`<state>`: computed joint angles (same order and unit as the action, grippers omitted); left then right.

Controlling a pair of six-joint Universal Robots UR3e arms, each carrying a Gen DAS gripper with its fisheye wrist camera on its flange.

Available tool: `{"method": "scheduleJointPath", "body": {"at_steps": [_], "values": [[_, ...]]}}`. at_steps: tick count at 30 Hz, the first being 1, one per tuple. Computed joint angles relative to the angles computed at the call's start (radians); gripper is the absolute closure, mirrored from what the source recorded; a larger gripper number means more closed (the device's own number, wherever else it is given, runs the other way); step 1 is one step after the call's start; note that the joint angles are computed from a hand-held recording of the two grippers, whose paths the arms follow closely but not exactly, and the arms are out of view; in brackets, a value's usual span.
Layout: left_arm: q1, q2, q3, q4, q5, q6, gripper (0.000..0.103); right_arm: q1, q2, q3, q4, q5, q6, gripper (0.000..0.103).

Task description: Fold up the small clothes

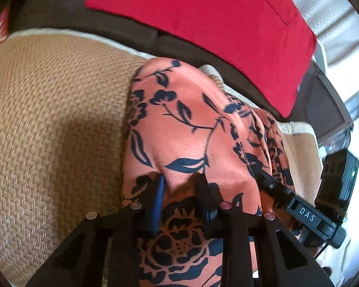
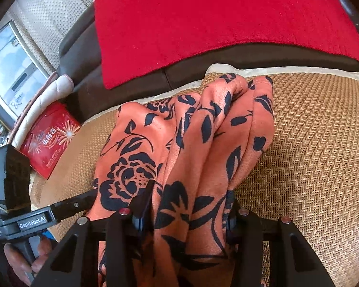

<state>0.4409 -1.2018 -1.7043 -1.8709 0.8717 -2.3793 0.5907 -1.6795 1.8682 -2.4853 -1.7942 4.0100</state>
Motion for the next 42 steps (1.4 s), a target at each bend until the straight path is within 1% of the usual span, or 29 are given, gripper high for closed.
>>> {"method": "scheduleJointPath", "body": {"at_steps": [1, 2, 3, 4, 5, 6, 10, 11, 13, 14, 15, 17, 20, 23, 24, 25, 27, 29, 31, 32, 33, 34, 35, 36, 37, 38, 40, 41, 42], "values": [[0.032, 0.006, 0.014, -0.044, 0.007, 0.028, 0.072, -0.008, -0.008, 0.013, -0.008, 0.012, 0.002, 0.054], [0.047, 0.017, 0.034, -0.079, 0.017, 0.037, 0.063, -0.019, -0.020, 0.029, -0.015, 0.027, 0.001, 0.054], [0.059, 0.021, 0.039, -0.075, 0.045, 0.038, 0.052, -0.027, -0.024, 0.036, -0.020, 0.037, -0.003, 0.054], [0.042, 0.033, 0.042, -0.034, 0.080, -0.010, 0.030, -0.034, -0.031, 0.044, -0.024, 0.047, -0.006, 0.054], [0.041, 0.047, 0.020, 0.007, 0.100, -0.033, 0.025, -0.043, -0.039, 0.053, -0.027, 0.058, -0.007, 0.054], [0.054, 0.048, 0.014, 0.003, 0.105, -0.021, 0.025, -0.046, -0.044, 0.057, -0.028, 0.063, -0.007, 0.054], [0.080, -0.010, 0.027, -0.116, 0.088, 0.013, 0.026, -0.054, -0.056, 0.061, -0.016, 0.073, -0.013, 0.054], [0.088, -0.023, 0.020, -0.144, 0.079, 0.024, 0.028, -0.055, -0.057, 0.062, -0.016, 0.075, -0.012, 0.054], [0.091, -0.063, 0.031, -0.201, 0.053, 0.041, 0.038, -0.062, -0.060, 0.067, -0.020, 0.085, -0.012, 0.054], [0.094, -0.059, 0.026, -0.198, 0.050, 0.044, 0.044, -0.069, -0.064, 0.072, -0.024, 0.092, -0.014, 0.054], [0.088, -0.053, 0.019, -0.194, 0.043, 0.048, 0.047, -0.082, -0.073, 0.082, -0.030, 0.105, -0.022, 0.054], [0.078, -0.027, 0.006, -0.190, 0.021, 0.063, 0.057, -0.080, -0.071, 0.080, -0.035, 0.099, -0.023, 0.054], [0.074, -0.016, 0.019, -0.214, -0.011, 0.085, 0.066, -0.033, -0.052, 0.048, -0.034, 0.036, -0.022, 0.054], [0.095, 0.003, 0.056, -0.284, -0.045, 0.147, 0.069, 0.028, -0.040, 0.017, -0.077, -0.031, -0.023, 0.055], [0.119, 0.028, 0.056, -0.333, -0.055, 0.198, 0.069, 0.047, -0.038, 0.008, -0.100, -0.051, -0.026, 0.055], [0.123, 0.038, 0.071, -0.364, -0.068, 0.219, 0.070, 0.073, -0.033, -0.008, -0.121, -0.079, -0.029, 0.056], [0.176, 0.072, 0.123, -0.500, -0.088, 0.327, 0.070, 0.112, -0.023, -0.030, -0.151, -0.124, -0.039, 0.056], [0.204, 0.101, 0.152, -0.568, -0.105, 0.379, 0.070, 0.152, -0.015, -0.044, -0.204, -0.165, -0.050, 0.056], [0.241, 0.135, 0.151, -0.596, -0.104, 0.414, 0.070, 0.183, -0.008, -0.064, -0.220, -0.191, -0.056, 0.056], [0.239, 0.153, 0.126, -0.552, -0.098, 0.390, 0.069, 0.185, -0.008, -0.069, -0.206, -0.191, -0.057, 0.056], [0.202, 0.179, 0.067, -0.425, -0.078, 0.310, 0.069, 0.184, -0.011, -0.073, -0.172, -0.188, -0.047, 0.057], [0.178, 0.183, 0.036, -0.328, -0.042, 0.253, 0.067, 0.175, -0.010, -0.091, -0.076, -0.183, -0.007, 0.058], [0.111, 0.190, -0.031, -0.163, 0.005, 0.135, 0.066, 0.161, -0.013, -0.096, -0.011, -0.168, 0.022, 0.058], [0.048, 0.186, -0.093, -0.005, 0.073, 0.017, 0.065, 0.136, -0.019, -0.092, 0.067, -0.137, 0.066, 0.058], [0.017, 0.173, -0.122, 0.071, 0.120, -0.041, 0.064, 0.108, -0.034, -0.072, 0.138, -0.118, 0.123, 0.058], [0.022, 0.159, -0.120, 0.062, 0.124, -0.045, 0.061, 0.091, -0.049, -0.055, 0.162, -0.105, 0.145, 0.058], [0.079, 0.176, -0.088, -0.028, 0.096, -0.008, 0.061, 0.044, -0.125, 0.016, 0.164, -0.062, 0.188, 0.055], [0.116, 0.202, -0.074, -0.072, 0.091, 0.039, 0.061, 0.040, -0.154, 0.032, 0.159, -0.067, 0.216, 0.054], [0.174, 0.257, -0.058, -0.137, 0.079, 0.115, 0.060, 0.047, -0.174, 0.038, 0.160, -0.082, 0.230, 0.054]]}}
